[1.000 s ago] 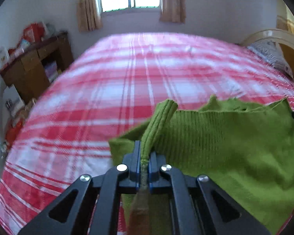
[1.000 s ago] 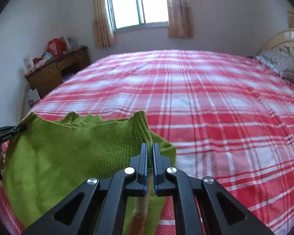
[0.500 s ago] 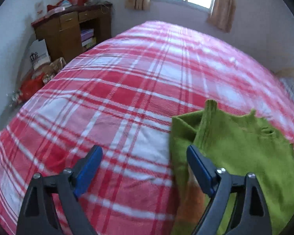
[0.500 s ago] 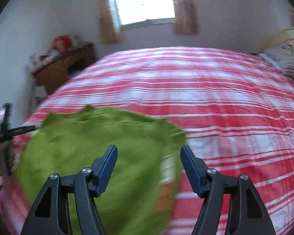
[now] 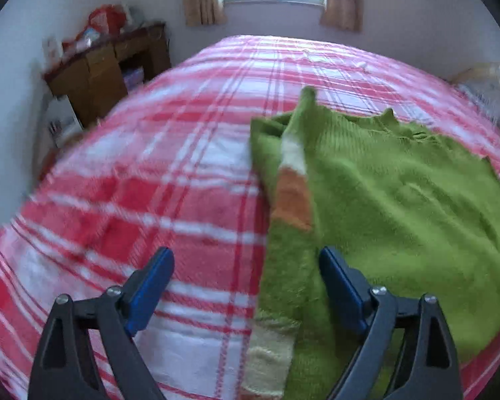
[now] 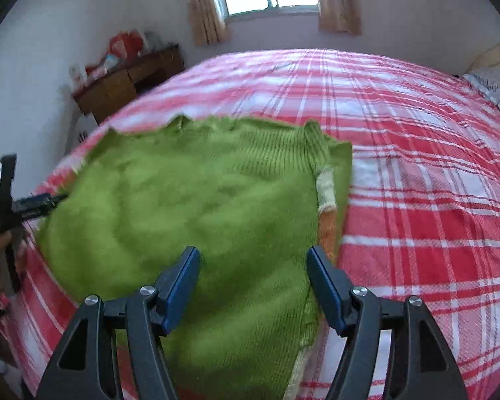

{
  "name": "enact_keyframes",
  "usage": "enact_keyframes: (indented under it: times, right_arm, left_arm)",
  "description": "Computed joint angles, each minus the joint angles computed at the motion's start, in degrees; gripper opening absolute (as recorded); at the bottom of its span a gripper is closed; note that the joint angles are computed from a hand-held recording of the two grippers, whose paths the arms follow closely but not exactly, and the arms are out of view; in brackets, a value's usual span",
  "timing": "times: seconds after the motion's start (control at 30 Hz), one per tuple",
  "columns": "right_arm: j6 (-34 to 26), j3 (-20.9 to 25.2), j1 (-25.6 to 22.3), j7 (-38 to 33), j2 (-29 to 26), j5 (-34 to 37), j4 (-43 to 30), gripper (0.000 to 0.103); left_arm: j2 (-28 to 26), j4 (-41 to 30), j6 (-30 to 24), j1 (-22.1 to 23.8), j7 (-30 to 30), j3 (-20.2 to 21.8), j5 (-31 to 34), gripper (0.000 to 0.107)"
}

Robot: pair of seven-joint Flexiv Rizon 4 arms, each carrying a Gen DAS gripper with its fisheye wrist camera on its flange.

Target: Fold small clothes

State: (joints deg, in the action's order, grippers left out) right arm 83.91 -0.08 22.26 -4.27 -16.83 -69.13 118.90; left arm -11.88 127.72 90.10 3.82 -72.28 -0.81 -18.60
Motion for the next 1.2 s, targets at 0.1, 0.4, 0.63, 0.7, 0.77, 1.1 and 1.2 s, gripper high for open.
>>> enact_keyframes:
  times: [0.1, 0.4, 0.63, 0.7, 0.77, 1.1, 1.2]
  right_arm:
    - [-4.6, 1.6, 0.6, -2.2, 0.9, 3.3, -0.2, 0.067]
    - [-4.0, 1.3, 1.8, -1.1, 0.2, 1.7, 0.2, 0.067]
    - [-11.7, 4.0, 3.6, -6.1, 0.5, 6.5, -2.5, 0.067]
    - [-12.2, 3.7, 4.3, -6.1, -0.4, 5.9, -4.3, 0.067]
    - [-11.0, 3.8, 4.4, -6.9, -2.2, 7.4, -6.4, 0.067]
    - [-26.4, 5.1, 9.0, -27.4, -14.0, 29.1, -25.0, 0.067]
    - [-26.6, 4.3, 8.9, -28.4, -16.1, 33.8, -28.6, 0.067]
  left_arm:
    - [0.5, 1.1, 0.4, 3.9, 4.3, -5.1, -5.9, 0.097]
    - [0.6, 2.7, 1.8, 4.3, 7.9, -7.2, -10.0, 0.103]
    - [0.4, 2.6, 2.2, 2.9, 7.4, -5.6, -9.3, 0.103]
    - [0.4, 2.7, 2.2, 3.2, 7.5, -5.9, -9.4, 0.103]
    - [0.4, 2.6, 2.3, 3.1, 7.3, -5.9, -9.3, 0.103]
    - [0.5, 2.8, 2.4, 3.5, 7.4, -6.4, -9.4, 0.103]
    - [0.5, 3.0, 2.6, 4.0, 7.8, -7.2, -10.0, 0.103]
